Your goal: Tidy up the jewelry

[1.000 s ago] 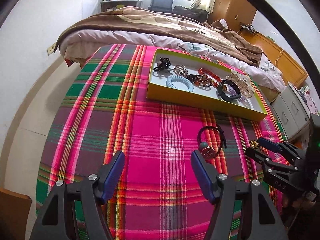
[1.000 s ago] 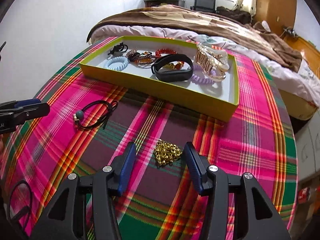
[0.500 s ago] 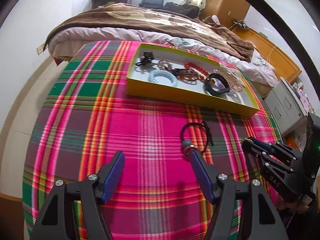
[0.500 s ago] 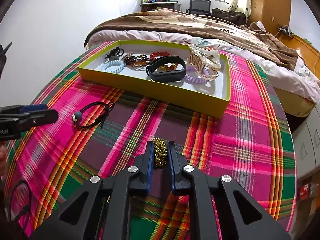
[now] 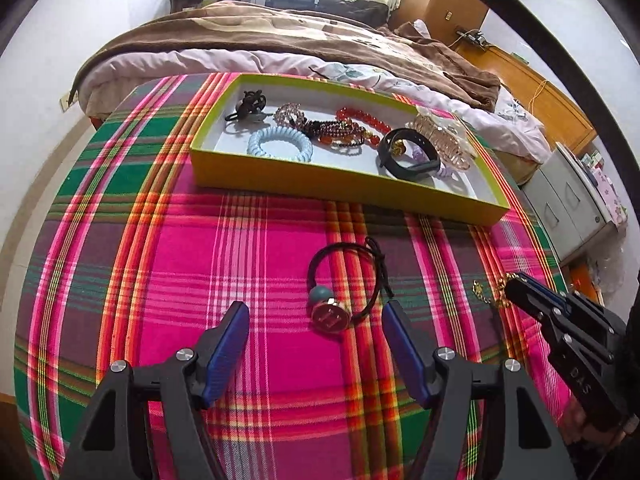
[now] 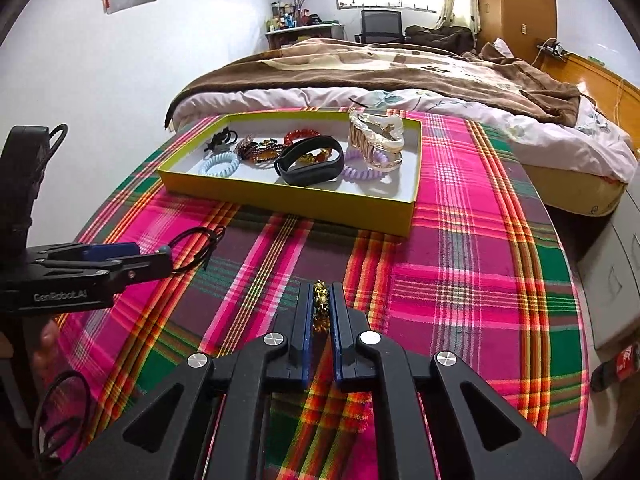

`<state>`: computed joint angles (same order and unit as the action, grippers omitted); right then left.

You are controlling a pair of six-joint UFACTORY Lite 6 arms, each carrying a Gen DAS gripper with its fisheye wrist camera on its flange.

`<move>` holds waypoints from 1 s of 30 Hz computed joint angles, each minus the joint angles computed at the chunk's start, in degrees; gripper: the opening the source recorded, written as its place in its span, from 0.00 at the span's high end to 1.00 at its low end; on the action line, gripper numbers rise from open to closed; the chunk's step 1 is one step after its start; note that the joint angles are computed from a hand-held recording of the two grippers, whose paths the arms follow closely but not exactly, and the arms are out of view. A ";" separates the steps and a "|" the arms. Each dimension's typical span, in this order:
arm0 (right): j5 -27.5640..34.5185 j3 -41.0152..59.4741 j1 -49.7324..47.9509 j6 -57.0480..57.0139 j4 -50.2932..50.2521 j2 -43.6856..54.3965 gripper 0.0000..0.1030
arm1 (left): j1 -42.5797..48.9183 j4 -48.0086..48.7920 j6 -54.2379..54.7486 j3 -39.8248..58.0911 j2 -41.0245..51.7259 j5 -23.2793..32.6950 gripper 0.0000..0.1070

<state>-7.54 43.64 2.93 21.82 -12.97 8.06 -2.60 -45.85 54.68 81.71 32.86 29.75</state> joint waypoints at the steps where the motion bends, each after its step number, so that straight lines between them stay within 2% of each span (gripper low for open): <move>1: -0.34 -0.29 -0.22 2.13 -1.97 -0.28 0.92 | -0.32 0.24 -0.16 -0.30 -0.08 -0.72 0.36; 4: -1.09 -0.92 -1.19 7.86 -7.39 -1.03 0.92 | -1.94 4.86 -4.11 -1.28 -0.72 -4.21 0.46; 8: -2.19 -2.23 -2.80 14.45 -13.76 -2.88 0.92 | -2.35 6.12 -5.06 -1.14 -0.58 -5.53 0.67; 11: -2.27 -2.69 -3.20 14.66 -13.86 -3.90 0.93 | -2.14 6.15 -5.06 -0.59 -0.29 -5.07 0.81; 15: -2.22 -2.91 -3.03 13.11 -12.00 -4.55 0.92 | -2.17 5.50 -4.17 -1.01 -0.68 -5.45 0.89; 20: -2.28 -3.51 -2.89 12.94 -11.66 -5.67 0.92 | -1.46 2.92 -1.51 -1.66 -1.79 -5.03 0.94; 30: -1.91 -3.77 -2.65 11.01 -9.33 -8.07 0.92 | 0.39 -1.24 2.46 -1.59 -4.72 -2.81 0.94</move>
